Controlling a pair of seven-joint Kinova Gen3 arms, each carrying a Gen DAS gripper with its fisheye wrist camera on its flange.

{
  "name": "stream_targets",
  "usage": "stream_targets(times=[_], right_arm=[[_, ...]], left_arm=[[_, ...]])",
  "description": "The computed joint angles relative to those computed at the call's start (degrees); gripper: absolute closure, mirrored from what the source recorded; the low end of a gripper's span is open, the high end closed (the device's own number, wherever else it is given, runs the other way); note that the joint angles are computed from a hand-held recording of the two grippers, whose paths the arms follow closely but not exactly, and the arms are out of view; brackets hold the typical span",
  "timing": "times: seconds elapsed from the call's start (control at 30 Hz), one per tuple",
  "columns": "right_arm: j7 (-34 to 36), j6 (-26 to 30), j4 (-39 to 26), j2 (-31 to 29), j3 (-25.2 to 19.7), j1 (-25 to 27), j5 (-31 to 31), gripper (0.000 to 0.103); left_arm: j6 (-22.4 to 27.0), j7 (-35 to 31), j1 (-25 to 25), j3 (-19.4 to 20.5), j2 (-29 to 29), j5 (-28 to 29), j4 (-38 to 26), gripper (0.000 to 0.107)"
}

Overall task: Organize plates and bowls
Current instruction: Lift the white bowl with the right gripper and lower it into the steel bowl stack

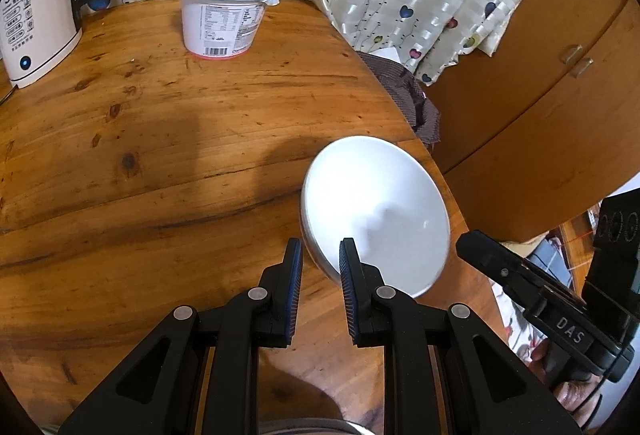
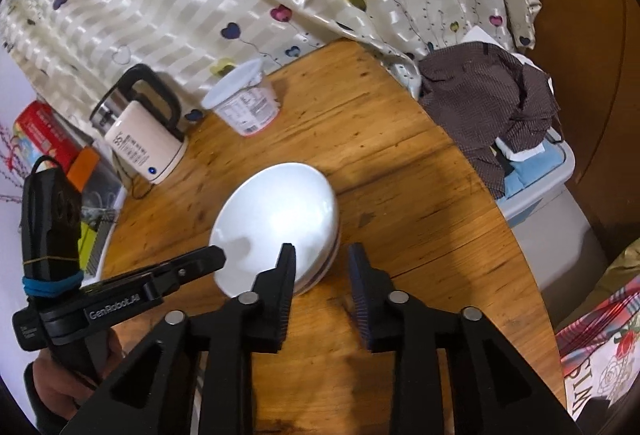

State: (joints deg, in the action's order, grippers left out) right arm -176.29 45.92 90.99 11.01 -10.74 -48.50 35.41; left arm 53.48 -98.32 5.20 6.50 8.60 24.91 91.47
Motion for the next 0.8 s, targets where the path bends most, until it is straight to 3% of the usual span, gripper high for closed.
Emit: stream_targets(times=[0.27, 0.3, 0.43, 0.8], right_arm=[[4.3, -3.8, 0.1, 1.3, 0.0, 2.6, -4.7, 0.08], [5.0, -3.4, -0.5, 1.5, 0.1, 2.3, -5.1, 0.085], [4.6, -0.2, -2.2, 1.8, 1.2, -0.5, -2.7, 0.086], [3.5, 2.5, -4.1, 0.8, 0.1, -2.5, -0.3, 0.086]], left_arm=[[0.6, 1.0, 0.4, 0.4, 2.1, -0.7, -1.7, 0.088], [0.6, 1.0, 0.4, 0.4, 2.2, -0.7, -1.7, 0.088], [0.3, 1.9, 1.4, 0.5, 1.4, -2.8, -1.4, 0.088], [0.9, 0.7, 0.5, -0.3, -2.7, -1.0, 0.2, 0.088]])
